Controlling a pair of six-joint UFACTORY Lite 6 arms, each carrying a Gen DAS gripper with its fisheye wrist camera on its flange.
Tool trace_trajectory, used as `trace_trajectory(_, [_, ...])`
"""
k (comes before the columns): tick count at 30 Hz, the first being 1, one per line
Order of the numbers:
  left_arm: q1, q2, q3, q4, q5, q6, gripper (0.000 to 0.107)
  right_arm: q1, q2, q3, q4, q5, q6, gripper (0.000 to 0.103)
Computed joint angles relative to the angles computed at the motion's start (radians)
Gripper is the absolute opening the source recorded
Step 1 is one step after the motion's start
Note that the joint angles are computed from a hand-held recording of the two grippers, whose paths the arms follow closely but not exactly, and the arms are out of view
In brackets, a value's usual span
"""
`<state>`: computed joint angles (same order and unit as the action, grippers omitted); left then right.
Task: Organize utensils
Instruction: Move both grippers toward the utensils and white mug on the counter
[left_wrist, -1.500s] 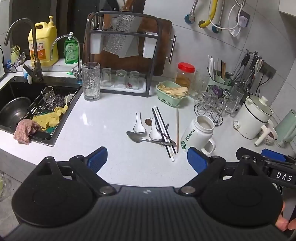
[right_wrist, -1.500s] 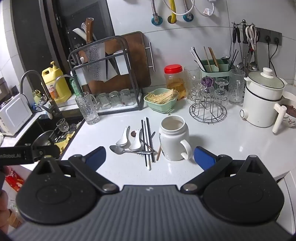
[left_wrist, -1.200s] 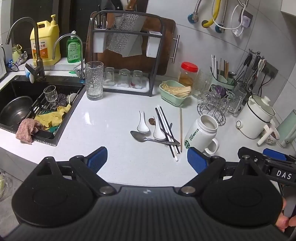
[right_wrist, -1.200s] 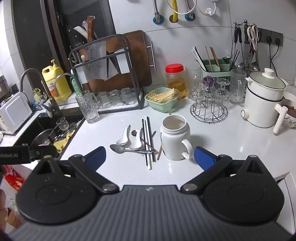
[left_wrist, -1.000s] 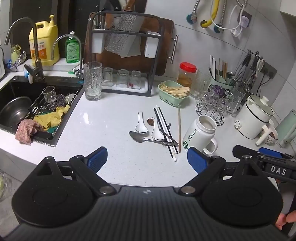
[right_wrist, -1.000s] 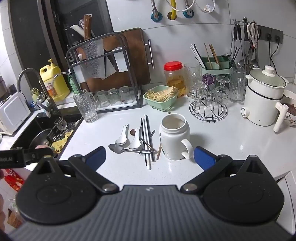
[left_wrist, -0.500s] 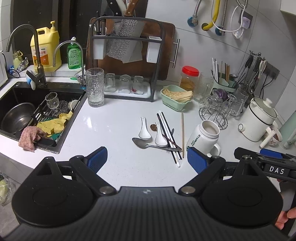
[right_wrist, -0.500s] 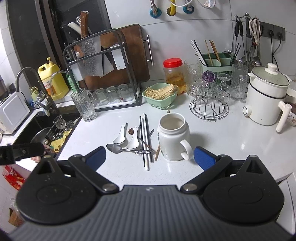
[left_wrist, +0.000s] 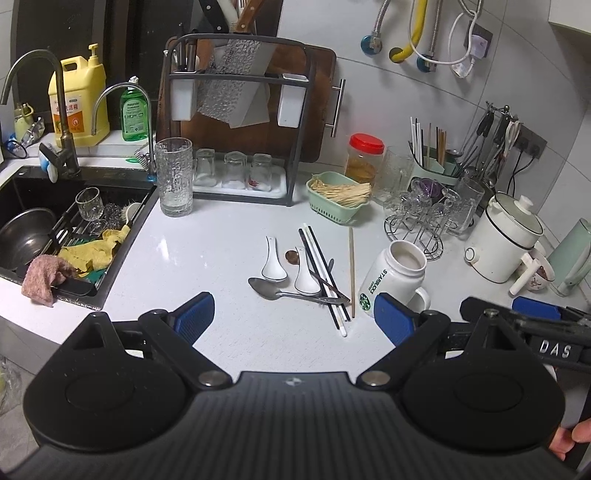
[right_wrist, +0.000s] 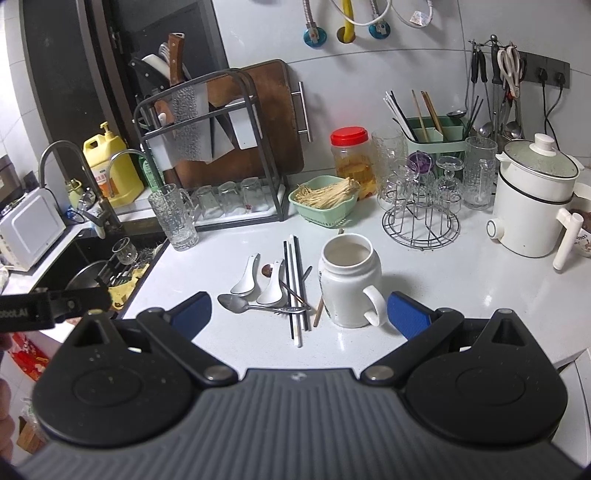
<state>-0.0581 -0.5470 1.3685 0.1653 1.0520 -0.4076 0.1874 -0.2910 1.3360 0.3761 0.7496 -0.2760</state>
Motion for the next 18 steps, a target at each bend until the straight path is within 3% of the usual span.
trace_trajectory(7, [0.223,0.063,0.035,-0.199,-0.013,0.259,0.095,0.027,-0.041,-0.043,-0.038,-0.030,0.039,0.103])
trace_trajectory(18, [0.198,0.101,0.045,-0.199,-0.015,0.285,0.095,0.046,-0.041,-0.060,-0.058,-0.056,0.102,0.103])
